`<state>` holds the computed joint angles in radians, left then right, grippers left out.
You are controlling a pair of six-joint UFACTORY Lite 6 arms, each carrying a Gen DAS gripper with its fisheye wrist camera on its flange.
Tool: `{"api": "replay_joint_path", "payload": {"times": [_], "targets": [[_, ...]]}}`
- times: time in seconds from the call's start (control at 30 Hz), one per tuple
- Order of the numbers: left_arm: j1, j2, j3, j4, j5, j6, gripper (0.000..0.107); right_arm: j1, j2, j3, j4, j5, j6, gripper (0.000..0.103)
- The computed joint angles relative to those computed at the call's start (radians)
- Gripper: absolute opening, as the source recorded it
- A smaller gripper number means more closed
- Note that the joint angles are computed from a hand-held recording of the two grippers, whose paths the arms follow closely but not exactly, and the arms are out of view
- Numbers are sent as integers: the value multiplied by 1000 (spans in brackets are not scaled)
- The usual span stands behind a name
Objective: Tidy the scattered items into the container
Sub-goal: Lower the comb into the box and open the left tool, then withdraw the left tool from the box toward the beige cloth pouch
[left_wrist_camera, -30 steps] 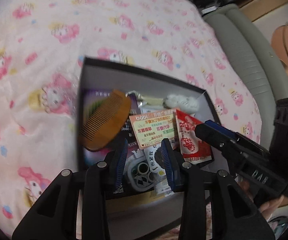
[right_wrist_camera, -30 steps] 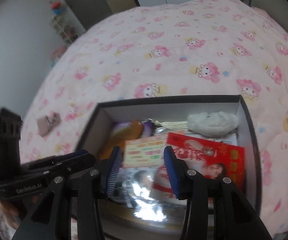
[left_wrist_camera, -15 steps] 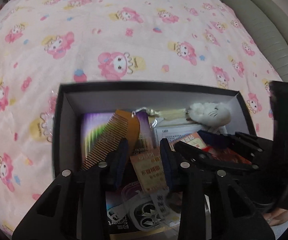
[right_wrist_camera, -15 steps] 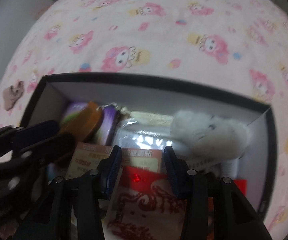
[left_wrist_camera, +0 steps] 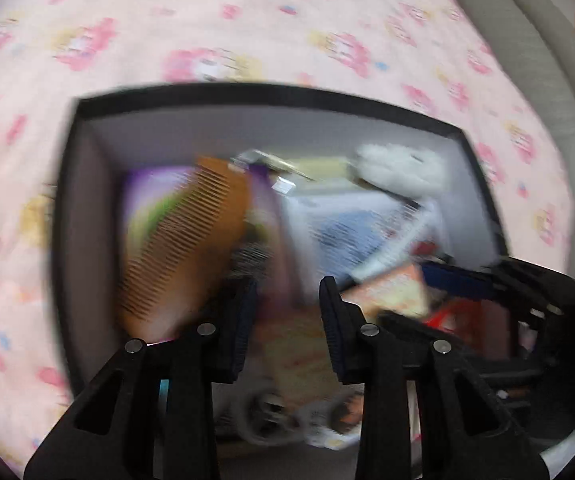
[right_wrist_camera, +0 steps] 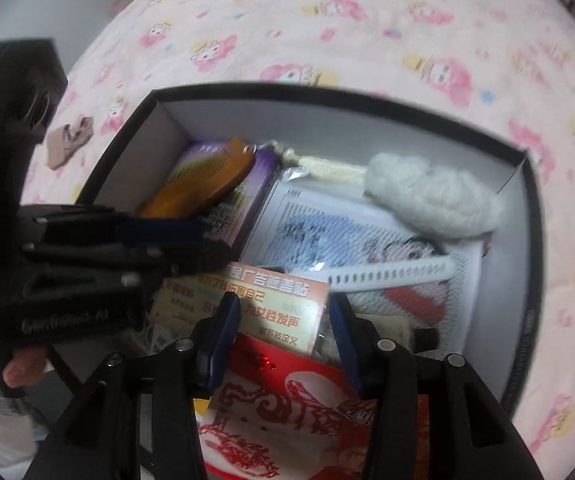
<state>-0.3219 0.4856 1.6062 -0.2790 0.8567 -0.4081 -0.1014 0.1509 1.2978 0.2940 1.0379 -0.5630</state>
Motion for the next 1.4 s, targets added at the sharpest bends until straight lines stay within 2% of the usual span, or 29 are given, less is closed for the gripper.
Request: {"api": "replay_joint_path", "payload": {"times": [0.1, 0.3, 0.43, 0.53, 0.7, 0.77, 1.03, 1.23, 1.4], "targets": [[18, -11, -19, 9, -10, -39, 31, 62, -10, 29, -87, -64, 85, 43], [-13, 42, 46, 106, 10, -119, 33, 140, 23, 64, -170, -104, 191, 44], [-4, 39, 57, 77, -4, -128, 34, 137, 44, 79, -159, -100, 224, 44], [-55, -54, 2, 154, -42, -195, 42, 113, 1, 38, -144, -133, 239, 45], [-108, -283, -149, 213, -111, -238, 54, 101, -101, 2, -160, -175, 323, 52], [-119, -354, -172, 253, -97, -254, 54, 117, -149, -4, -157, -174, 334, 55], [-92, -615, -317, 317, -61, -244, 55, 267, -263, 24, -209, -151, 475, 56], [7, -866, -530, 278, -49, -185, 55, 459, -267, 31, -275, -146, 628, 56], [250, -1133, -736, 161, -1, -15, 55, 676, -161, 118, -370, -168, 786, 56]]}}
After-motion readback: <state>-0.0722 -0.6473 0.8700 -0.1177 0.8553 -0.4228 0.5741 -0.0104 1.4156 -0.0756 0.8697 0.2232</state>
